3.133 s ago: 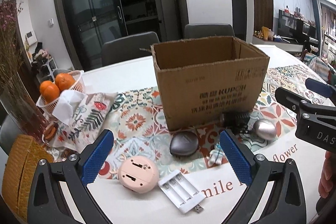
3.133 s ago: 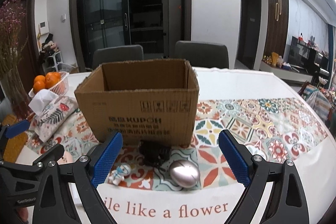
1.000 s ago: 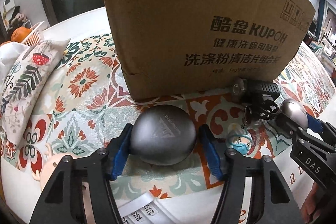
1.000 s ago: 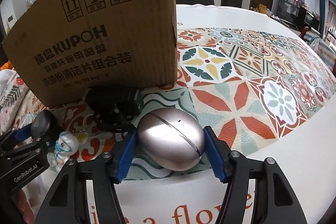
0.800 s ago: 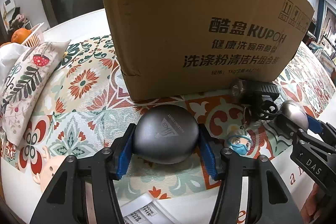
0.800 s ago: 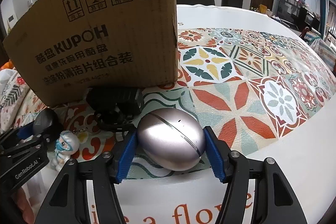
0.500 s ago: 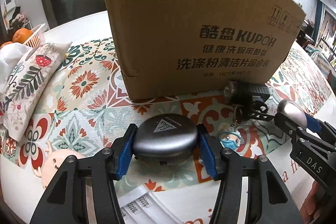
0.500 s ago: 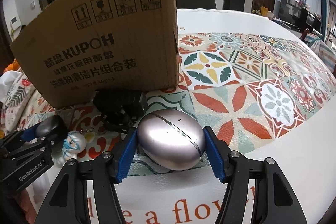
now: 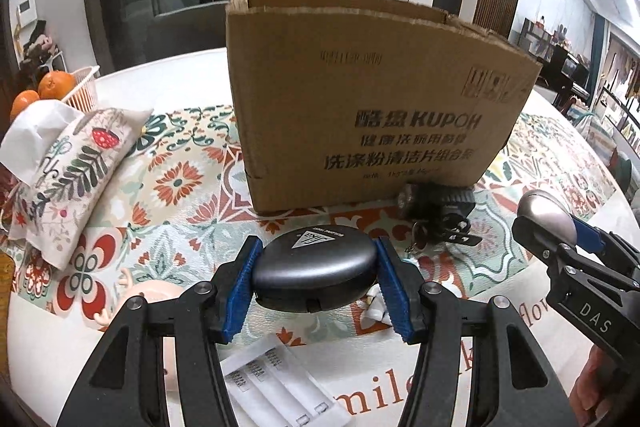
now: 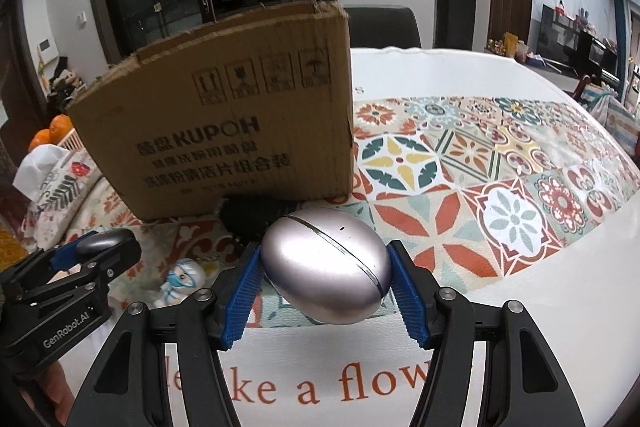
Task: Organize rigid objects
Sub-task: 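Lift the grey device and silver egg and lower both into the box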
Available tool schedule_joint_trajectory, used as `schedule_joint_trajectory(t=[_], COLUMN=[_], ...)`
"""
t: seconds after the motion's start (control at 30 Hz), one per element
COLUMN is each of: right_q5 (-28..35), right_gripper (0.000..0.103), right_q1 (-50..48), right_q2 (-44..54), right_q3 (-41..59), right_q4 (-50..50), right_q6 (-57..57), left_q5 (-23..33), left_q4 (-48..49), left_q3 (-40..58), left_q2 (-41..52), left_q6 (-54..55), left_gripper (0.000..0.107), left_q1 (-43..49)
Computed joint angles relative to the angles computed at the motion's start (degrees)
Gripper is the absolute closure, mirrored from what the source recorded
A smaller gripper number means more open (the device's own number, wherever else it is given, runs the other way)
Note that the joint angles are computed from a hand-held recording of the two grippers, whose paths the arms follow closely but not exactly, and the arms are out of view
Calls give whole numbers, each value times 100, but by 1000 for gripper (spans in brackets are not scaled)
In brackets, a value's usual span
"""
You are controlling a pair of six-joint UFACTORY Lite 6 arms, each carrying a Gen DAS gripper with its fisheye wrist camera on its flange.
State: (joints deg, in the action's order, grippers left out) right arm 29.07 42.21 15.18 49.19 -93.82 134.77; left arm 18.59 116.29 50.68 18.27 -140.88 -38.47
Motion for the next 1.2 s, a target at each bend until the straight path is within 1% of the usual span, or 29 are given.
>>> schedule_joint_trajectory(t=[0.17,0.37,0.6,0.83,1.2], right_q5=[96,206,354,401,287], right_gripper=[40,40,40,40,40], right_q1=[75,175,281,274,88], right_q2=[-222,-509,-846,-1067,-1130], right_q3=[-69,-137,-106,22,352], right_q4=[-3,23,51,-74,-289], right_q6=[-85,-222,-472,-587,-743], left_q5=[46,180,260,246,240], left_q4=[-38,-402,-583,-862,-1276], left_q3=[-139,-258,-335,-177,276], left_q2=[-292,-703,-1130,-1367,-1431], left_q6=[109,481,741,1227,1986], left_gripper=[51,51,51,51,51], left_q1=[29,-90,-132,-86,-21])
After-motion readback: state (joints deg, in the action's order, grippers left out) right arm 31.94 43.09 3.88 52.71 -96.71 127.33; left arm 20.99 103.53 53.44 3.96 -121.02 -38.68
